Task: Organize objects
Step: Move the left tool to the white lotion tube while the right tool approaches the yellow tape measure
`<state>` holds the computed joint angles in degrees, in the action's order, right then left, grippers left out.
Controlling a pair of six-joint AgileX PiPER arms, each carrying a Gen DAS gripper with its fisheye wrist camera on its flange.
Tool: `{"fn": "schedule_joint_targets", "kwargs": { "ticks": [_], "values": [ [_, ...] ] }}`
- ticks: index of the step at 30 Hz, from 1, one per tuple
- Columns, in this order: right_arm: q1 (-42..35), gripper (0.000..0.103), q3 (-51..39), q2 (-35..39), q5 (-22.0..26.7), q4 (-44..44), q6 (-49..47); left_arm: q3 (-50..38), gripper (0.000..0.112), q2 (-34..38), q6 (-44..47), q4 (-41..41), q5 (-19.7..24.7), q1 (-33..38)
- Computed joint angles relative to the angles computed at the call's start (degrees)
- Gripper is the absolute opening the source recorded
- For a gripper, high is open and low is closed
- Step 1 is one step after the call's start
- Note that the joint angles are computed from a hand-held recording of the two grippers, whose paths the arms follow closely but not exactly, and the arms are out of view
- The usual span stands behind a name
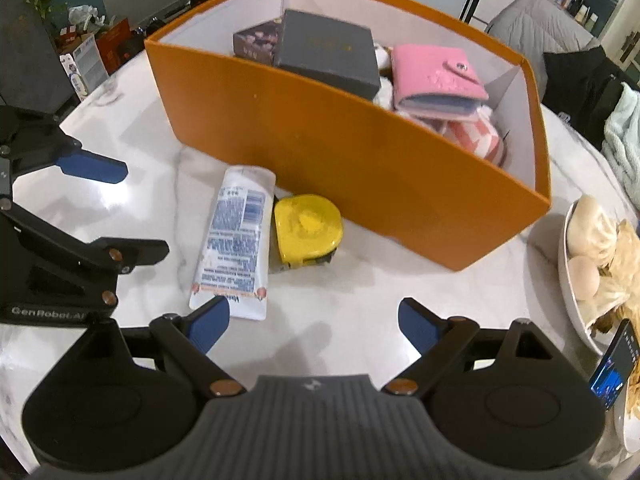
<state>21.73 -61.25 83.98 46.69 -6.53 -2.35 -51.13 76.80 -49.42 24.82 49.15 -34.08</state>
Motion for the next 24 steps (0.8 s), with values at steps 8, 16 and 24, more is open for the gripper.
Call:
{"fn": "schedule_joint_targets", "kwargs": {
  "ticks": [8, 16, 24],
  "values": [
    [-3.71, 0.092, -0.22, 1.03, -0.63, -0.19, 1.45, 0.88, 0.080, 0.91, -1.00, -0.34, -2.09, 0.21],
    [-9.49, 0.092, -1.51, 1.92, -3.40, 5.49, 3.35, -0.62, 0.083, 4.10, -5.65, 2.48, -5.06, -2.19],
    [-10.00, 0.091, -3.40, 5.40, -5.44, 9.46, 6.01, -1.68, 0.084, 8.97, -16.73, 5.28, -10.99, -1.60]
  ]
}}
